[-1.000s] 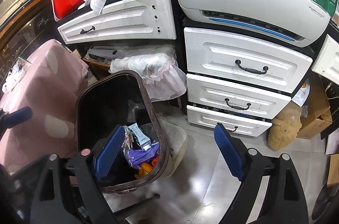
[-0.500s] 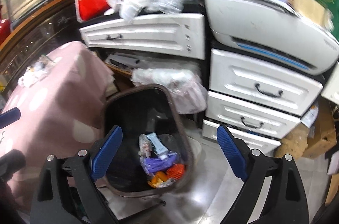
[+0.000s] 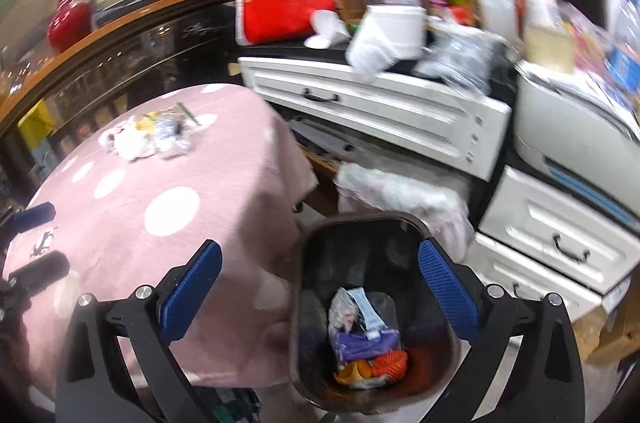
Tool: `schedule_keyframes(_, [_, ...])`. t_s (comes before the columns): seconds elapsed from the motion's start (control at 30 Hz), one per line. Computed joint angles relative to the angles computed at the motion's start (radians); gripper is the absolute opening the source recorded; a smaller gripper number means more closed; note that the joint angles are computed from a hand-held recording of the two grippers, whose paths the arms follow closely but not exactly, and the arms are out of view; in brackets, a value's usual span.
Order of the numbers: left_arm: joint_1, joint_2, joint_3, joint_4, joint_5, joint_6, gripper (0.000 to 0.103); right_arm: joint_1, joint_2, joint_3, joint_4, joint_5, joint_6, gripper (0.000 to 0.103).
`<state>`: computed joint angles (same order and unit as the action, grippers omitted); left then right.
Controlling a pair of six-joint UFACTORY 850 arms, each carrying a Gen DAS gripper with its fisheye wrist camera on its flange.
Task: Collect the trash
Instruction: 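Move both grippers back over the table toward the remaining trash, then grasp the clear plastic bag with the right gripper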
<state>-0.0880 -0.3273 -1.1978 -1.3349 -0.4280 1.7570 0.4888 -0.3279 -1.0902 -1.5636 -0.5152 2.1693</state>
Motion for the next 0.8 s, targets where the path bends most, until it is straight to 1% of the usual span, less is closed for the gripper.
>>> schedule_keyframes(0.13, [0.038, -0.023, -0.028, 0.015, 0.068, -0.008, 0.097, 0.008, -0.043, -0.072, -0.005, 0.049, -0.066, 0.097])
schedule_keyframes(0.17, [0.045, -0.029, -0.036, 0.018, 0.078, -0.013, 0.097, 0.010, -0.060, -0.100, 0.009, 0.064, -0.102, 0.097])
schedule_keyframes(0.27, [0.071, -0.055, -0.068, 0.040, 0.102, -0.058, 0.097, 0.020, -0.113, -0.184, 0.069, 0.073, -0.225, 0.097])
schedule_keyframes(0.4, [0.104, -0.108, -0.139, 0.186, 0.089, -0.241, 0.097, 0.022, -0.184, -0.300, 0.163, 0.096, -0.394, 0.097])
schedule_keyframes(0.57, [0.111, -0.172, -0.225, 0.360, 0.103, -0.421, 0.097, 0.019, -0.278, -0.449, 0.323, 0.110, -0.630, 0.097])
schedule_keyframes(0.7, [0.105, -0.239, -0.318, 0.529, 0.095, -0.599, 0.097, 0.005, -0.369, -0.593, 0.523, 0.127, -0.870, 0.097])
schedule_keyframes(0.8, [0.099, -0.286, -0.385, 0.613, 0.075, -0.694, 0.097, -0.010, -0.444, -0.711, 0.677, 0.114, -1.031, 0.096])
